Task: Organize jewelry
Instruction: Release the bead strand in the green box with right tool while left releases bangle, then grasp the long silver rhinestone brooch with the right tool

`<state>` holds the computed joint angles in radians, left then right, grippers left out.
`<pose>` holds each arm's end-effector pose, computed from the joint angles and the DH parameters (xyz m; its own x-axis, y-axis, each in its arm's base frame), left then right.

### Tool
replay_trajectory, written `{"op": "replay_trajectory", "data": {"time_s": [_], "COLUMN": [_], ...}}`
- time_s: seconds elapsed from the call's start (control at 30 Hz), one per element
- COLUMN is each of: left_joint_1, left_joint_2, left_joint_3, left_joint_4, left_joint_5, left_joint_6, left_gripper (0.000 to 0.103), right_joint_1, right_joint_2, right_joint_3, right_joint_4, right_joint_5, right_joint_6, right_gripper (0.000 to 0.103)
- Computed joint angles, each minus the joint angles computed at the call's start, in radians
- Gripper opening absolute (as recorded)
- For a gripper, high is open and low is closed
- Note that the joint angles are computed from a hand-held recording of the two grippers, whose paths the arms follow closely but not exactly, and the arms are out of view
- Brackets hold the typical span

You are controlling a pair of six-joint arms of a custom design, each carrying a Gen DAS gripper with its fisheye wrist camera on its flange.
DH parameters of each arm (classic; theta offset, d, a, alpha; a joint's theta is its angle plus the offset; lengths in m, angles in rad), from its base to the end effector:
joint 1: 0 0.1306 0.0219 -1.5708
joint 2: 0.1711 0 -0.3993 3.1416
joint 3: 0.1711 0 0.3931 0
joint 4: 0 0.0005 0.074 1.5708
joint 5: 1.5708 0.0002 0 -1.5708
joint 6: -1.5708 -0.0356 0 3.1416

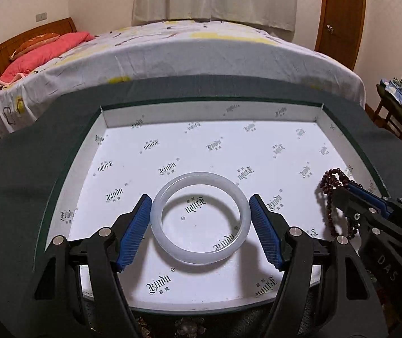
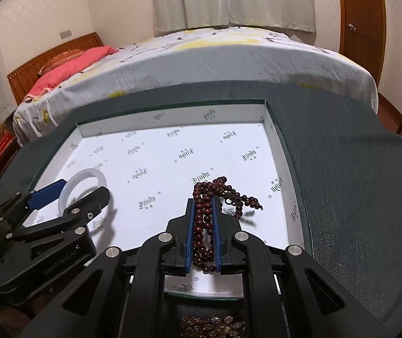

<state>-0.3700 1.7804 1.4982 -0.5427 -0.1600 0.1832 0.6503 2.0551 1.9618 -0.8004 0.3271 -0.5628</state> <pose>0.5815 -0.2200 0.3115 -0.7200 0.0864 -0.6886 0.1272 0.9918 -0.0086 0.5835 0.4288 0.3265 -0.7451 0.0681 -0.6635 -0.0184 0.9923 0.1225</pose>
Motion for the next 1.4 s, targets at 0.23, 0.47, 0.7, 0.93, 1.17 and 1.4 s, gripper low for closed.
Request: {"op": "replay_trajectory", "data": {"time_s": [0.23,0.47,0.7,0.93,1.17,1.4], "left_joint_1": [0.009,0.012,0.010,0.011,0.007,-0.008], "left_joint_2": [0.028,0.039,0.011,-0.099,-0.259,-0.400], "left_joint_3": [0.036,0.050,0.021,-0.071,-0.226,-0.371], "left_joint_4": [-0.058,-0.079,-0.041,0.052,0.157,0.208], "left_joint_5": [0.031,0.052,0.042,0.019,-0.068,-0.143], "left_joint_6": [0.014,0.012,0.014,0.022,0.015,0.013], "left_gripper": [0.070,0.070,0.081,0.086,0.086,0.086], "right_joint_1": [-0.008,-0.006,0.000,0.022,0.059,0.123], "right_joint_2": [0.010,0.005,-0.031,-0.122,-0.220,-0.281], "right_joint_3": [0.012,0.006,-0.033,-0.118,-0.237,-0.346], "right_joint_4": [-0.021,0.000,0.048,0.117,0.169,0.219], "right_joint_5": [-0.023,-0.021,-0.001,0.052,0.097,0.164], "right_joint_6": [-0.012,0.005,0.006,0.012,-0.013,-0.007], "right_gripper": [0.015,0.042,0.052,0.053,0.053,0.052]}}
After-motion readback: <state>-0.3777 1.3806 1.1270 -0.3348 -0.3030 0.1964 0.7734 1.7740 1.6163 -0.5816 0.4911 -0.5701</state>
